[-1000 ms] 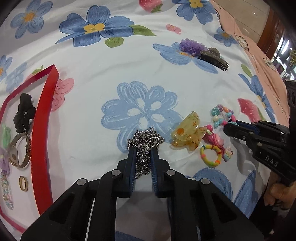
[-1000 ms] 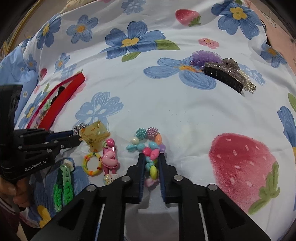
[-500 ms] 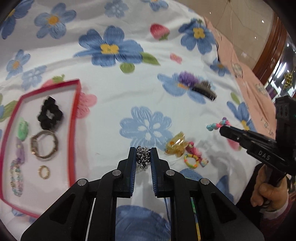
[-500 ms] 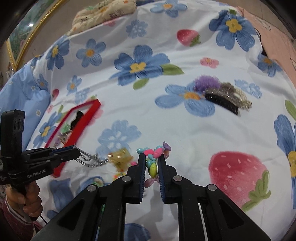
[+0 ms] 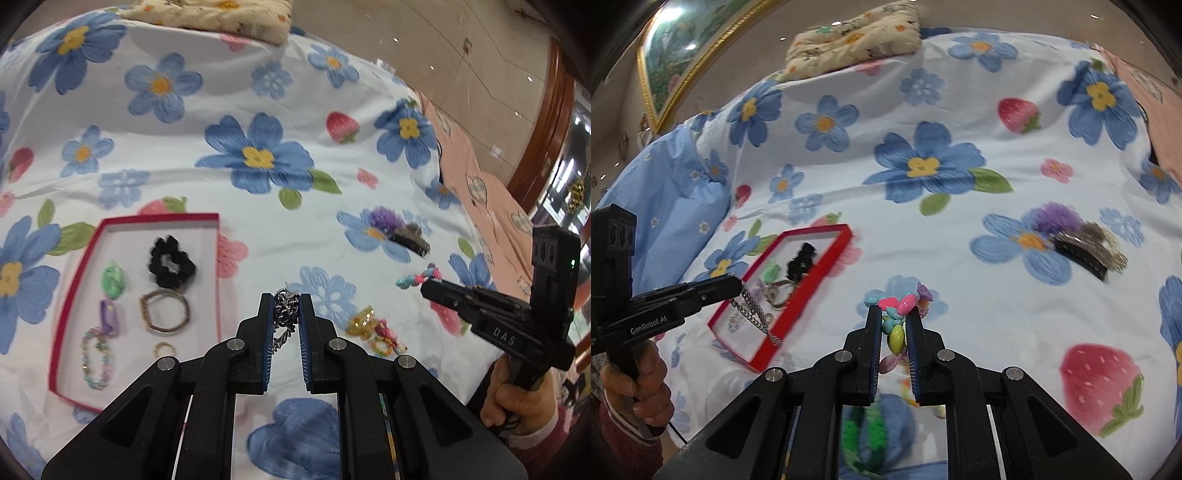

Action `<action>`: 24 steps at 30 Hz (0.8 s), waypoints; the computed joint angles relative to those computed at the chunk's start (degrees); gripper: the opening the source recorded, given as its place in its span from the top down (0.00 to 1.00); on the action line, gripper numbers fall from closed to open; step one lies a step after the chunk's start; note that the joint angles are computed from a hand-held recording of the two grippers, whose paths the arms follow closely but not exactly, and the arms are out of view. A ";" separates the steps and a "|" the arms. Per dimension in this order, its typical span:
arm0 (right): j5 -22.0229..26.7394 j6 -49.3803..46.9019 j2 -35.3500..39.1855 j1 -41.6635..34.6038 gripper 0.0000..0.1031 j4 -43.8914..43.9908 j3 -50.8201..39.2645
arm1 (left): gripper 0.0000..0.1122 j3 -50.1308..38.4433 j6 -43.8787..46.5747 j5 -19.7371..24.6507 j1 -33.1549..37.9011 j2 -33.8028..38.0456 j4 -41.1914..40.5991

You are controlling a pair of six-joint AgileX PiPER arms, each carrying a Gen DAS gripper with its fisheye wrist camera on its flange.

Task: Organize jewelry
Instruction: 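Carry the chain and beaded bracelet into the tray and open both tools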

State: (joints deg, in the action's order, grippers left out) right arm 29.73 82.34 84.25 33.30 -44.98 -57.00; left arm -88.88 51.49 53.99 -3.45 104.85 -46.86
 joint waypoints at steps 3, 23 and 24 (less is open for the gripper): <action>-0.43 -1.53 1.71 0.93 0.88 0.50 -2.93 | 0.90 -1.05 0.29 0.70 2.28 -0.38 -0.85; -5.39 -25.57 21.38 4.10 0.88 20.97 -25.71 | 0.90 -6.94 -1.83 1.98 12.32 5.53 0.45; -5.11 -26.78 22.30 4.27 0.88 22.11 -26.90 | 0.90 -7.09 -1.84 2.11 12.52 5.88 0.45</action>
